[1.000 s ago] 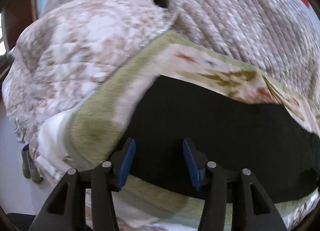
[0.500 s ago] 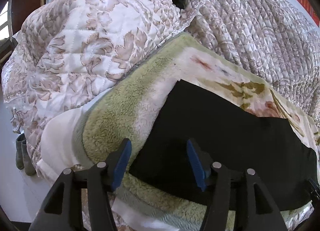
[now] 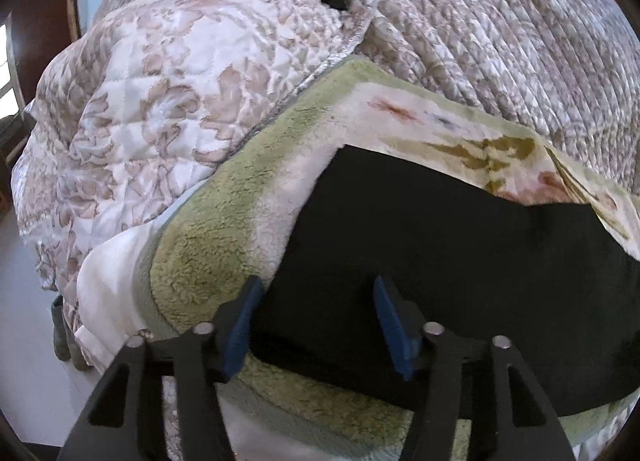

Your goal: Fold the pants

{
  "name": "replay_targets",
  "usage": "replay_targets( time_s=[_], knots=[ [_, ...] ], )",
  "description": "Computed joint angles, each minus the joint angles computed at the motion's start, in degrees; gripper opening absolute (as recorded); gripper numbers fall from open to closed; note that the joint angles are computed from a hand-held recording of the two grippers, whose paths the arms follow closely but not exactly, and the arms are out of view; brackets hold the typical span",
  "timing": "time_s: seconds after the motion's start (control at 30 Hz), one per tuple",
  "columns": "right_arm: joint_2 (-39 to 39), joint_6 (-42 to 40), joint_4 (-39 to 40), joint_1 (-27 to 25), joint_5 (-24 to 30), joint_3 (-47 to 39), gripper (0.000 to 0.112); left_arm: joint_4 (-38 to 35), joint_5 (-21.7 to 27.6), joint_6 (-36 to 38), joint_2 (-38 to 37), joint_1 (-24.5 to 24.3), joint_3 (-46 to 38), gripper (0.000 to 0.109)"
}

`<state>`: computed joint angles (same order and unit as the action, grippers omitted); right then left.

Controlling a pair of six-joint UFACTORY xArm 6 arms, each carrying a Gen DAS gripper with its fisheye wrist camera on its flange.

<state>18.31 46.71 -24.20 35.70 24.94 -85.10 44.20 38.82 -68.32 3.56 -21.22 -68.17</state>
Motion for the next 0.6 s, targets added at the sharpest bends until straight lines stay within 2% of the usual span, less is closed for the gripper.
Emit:
replay_targets(
  time_s=[0.13, 0.23, 0.33, 0.4, 0.47, 0.6],
  knots=[
    [0.0, -0.2, 0.2, 0.0, -0.3, 0.2, 0.038, 0.3, -0.1, 1.8, 0.5, -0.9, -0.6, 0.030],
    [-0.1, -0.4, 0.4, 0.0, -0.5, 0.3, 0.038, -0.1, 0.0, 2.9, 0.9, -1.3, -1.2, 0.021],
    [-0.1, -0.1, 0.3, 0.0, -0.8, 0.5, 0.038, -1.9, -1.9, 3.6, 0.4, -0.8, -0.6, 0.016],
    [-0.1, 0.4, 0.3, -0.1, -1.2, 0.5, 0.038, -5.5, -5.9, 4.6, -0.7, 0.5, 1.0, 0.014],
    [-0.2, 1.5, 0.0, -0.2, -1.9, 0.7, 0.038, -11.6, -12.1, 6.8, -1.8, 1.9, 3.1, 0.013],
    [-0.5, 3.8, -0.4, -0.5, -3.4, 1.1, 0.038, -26.5, -21.4, 17.1, -2.3, 1.3, 4.4, 0.013]
  ],
)
